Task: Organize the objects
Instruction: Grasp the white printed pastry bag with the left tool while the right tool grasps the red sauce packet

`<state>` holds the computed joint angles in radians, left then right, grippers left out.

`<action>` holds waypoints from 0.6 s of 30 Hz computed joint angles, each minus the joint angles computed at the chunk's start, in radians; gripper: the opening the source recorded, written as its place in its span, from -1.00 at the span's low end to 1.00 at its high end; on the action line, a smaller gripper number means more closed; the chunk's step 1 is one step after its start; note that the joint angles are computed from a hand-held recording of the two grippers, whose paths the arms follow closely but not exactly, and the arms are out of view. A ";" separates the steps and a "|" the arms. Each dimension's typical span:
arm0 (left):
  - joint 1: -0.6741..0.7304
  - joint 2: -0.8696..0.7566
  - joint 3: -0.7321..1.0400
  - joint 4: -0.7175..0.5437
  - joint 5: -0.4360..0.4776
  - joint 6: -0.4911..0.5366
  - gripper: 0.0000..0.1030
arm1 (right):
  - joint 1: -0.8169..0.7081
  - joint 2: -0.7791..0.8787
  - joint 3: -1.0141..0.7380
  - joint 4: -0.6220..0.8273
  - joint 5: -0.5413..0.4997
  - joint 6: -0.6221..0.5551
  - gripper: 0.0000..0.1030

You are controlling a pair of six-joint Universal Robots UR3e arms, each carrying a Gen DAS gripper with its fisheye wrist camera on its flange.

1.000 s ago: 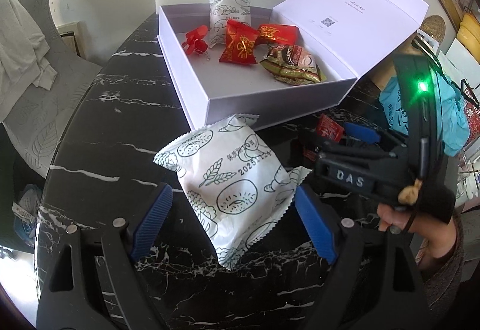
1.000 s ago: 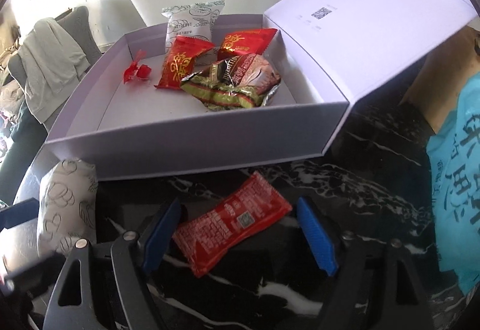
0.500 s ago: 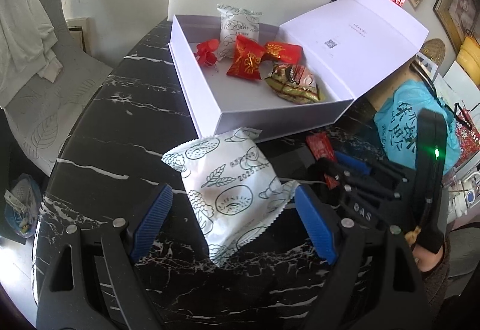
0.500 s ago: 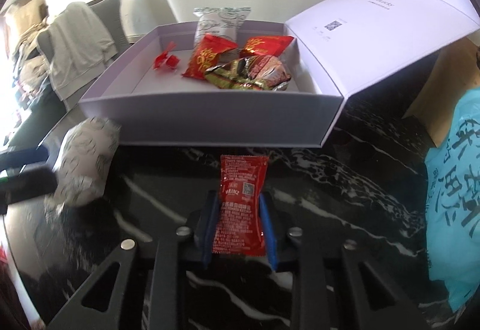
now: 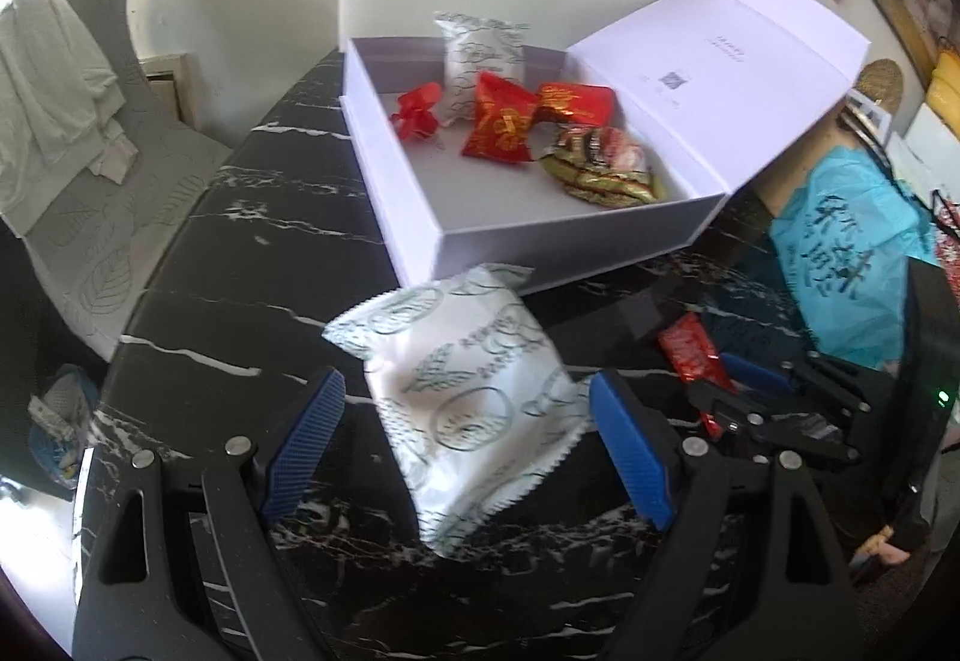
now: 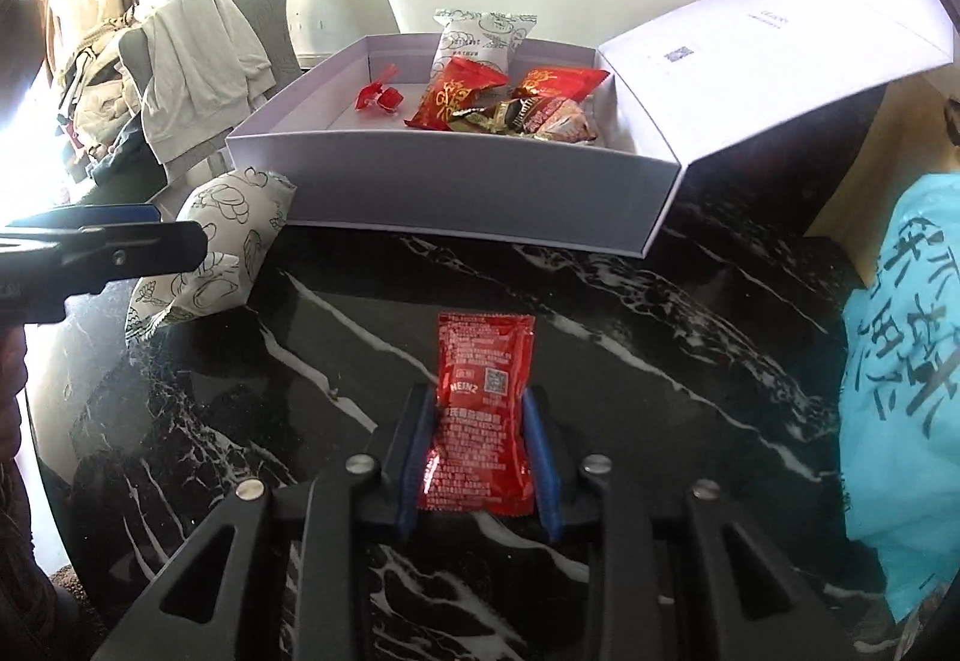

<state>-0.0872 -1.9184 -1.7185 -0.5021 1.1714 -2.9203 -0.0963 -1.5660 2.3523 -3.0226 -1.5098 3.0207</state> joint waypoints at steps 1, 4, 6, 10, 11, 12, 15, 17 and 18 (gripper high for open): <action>0.005 -0.002 0.001 -0.002 -0.007 -0.001 0.62 | -0.011 -0.002 0.003 0.001 0.013 0.001 -0.26; 0.008 -0.008 0.008 0.001 -0.009 -0.024 0.62 | -0.029 0.001 -0.001 0.011 0.004 0.040 0.26; -0.002 -0.015 0.014 0.016 0.009 -0.039 0.62 | -0.042 -0.004 0.004 0.014 0.007 0.049 0.34; -0.004 -0.030 0.032 0.015 -0.025 -0.054 0.62 | -0.052 -0.010 0.013 0.009 0.017 0.039 0.34; -0.010 -0.040 0.046 0.007 -0.024 -0.055 0.62 | -0.056 -0.012 0.015 0.007 0.021 0.037 0.34; -0.023 -0.054 0.063 0.003 0.003 -0.064 0.62 | -0.060 -0.015 0.018 0.007 0.026 0.036 0.34; -0.041 -0.095 0.094 0.011 0.043 -0.099 0.62 | -0.063 -0.016 0.019 0.005 0.029 0.033 0.34; -0.036 -0.116 0.114 -0.009 0.034 -0.119 0.62 | -0.063 -0.011 0.015 0.006 0.033 0.030 0.36; -0.038 -0.131 0.134 -0.034 0.041 -0.126 0.62 | -0.062 -0.010 0.014 0.006 0.031 0.029 0.36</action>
